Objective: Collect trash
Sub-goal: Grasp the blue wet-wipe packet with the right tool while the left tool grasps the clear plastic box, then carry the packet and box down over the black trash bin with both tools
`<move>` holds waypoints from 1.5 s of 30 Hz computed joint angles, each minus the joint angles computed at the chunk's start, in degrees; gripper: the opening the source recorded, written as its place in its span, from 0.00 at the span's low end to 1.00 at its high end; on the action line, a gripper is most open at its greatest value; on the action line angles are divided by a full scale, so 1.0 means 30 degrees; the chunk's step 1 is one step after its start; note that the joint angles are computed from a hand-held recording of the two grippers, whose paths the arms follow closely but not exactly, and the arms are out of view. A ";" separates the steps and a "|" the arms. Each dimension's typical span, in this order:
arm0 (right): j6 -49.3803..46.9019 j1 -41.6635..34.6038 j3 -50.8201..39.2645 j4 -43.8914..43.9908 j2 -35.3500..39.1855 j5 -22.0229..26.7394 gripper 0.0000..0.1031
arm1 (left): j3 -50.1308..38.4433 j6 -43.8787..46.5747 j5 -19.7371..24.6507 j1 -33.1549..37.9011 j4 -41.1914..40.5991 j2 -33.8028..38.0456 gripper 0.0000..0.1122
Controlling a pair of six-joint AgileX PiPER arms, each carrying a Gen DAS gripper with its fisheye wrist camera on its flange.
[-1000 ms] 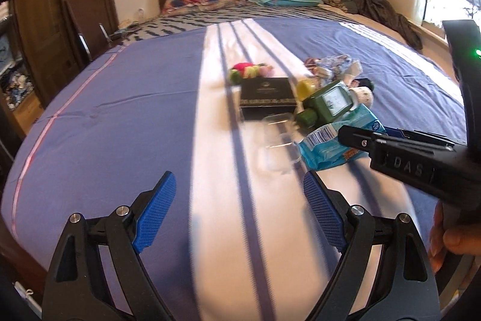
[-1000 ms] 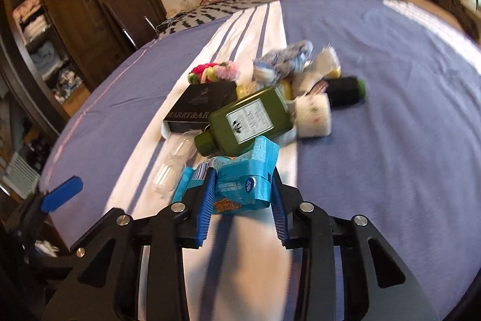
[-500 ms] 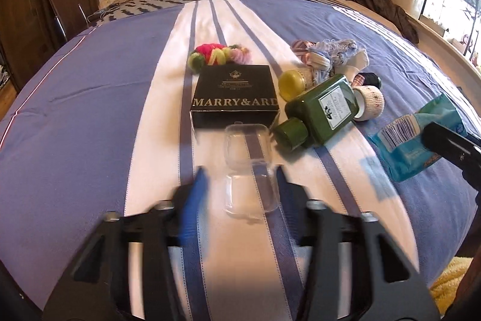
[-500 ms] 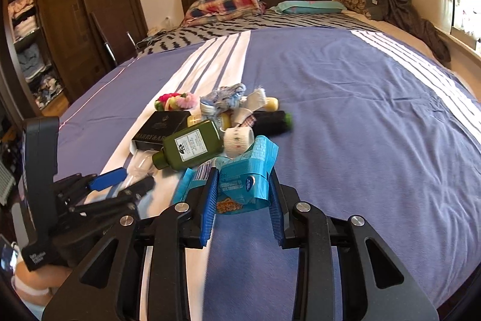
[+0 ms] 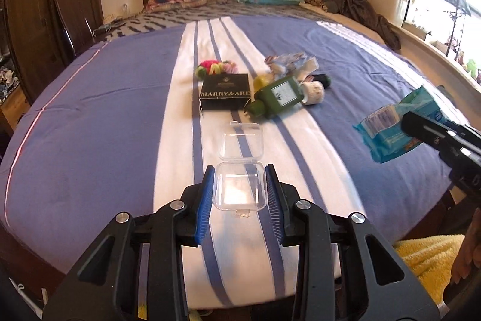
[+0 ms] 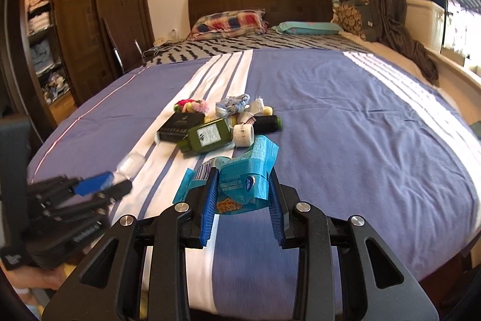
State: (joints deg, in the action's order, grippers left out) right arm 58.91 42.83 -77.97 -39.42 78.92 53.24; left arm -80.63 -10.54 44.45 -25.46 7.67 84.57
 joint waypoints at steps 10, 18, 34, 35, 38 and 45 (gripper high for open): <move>0.2745 0.5552 0.2197 -0.1954 -0.3242 0.3915 0.31 | 0.4188 -0.0332 0.0438 -0.1474 0.0184 -0.5524 0.28; 0.4338 0.7687 0.4716 -0.0850 -0.4402 0.4701 0.31 | 0.7902 -0.1416 0.1163 -0.2863 0.0265 -0.8024 0.28; 0.2763 0.3924 1.0201 0.5901 -0.1787 -0.2066 0.31 | 1.2625 0.2582 -0.1785 -0.1842 -0.4785 -0.3716 0.28; 0.2515 0.3677 1.0456 0.6286 -0.1598 -0.2507 0.31 | 1.2784 0.3087 -0.2038 -0.1747 -0.5346 -0.3108 0.28; 0.1669 0.2945 1.1039 0.7457 -0.0932 -0.3585 0.31 | 1.3002 0.4010 -0.2484 -0.1568 -0.6381 -0.1814 0.28; 0.0610 0.2414 1.1208 0.8807 0.0688 -0.4624 0.33 | 1.3190 0.5780 -0.3145 -0.1655 -0.8442 0.0869 0.28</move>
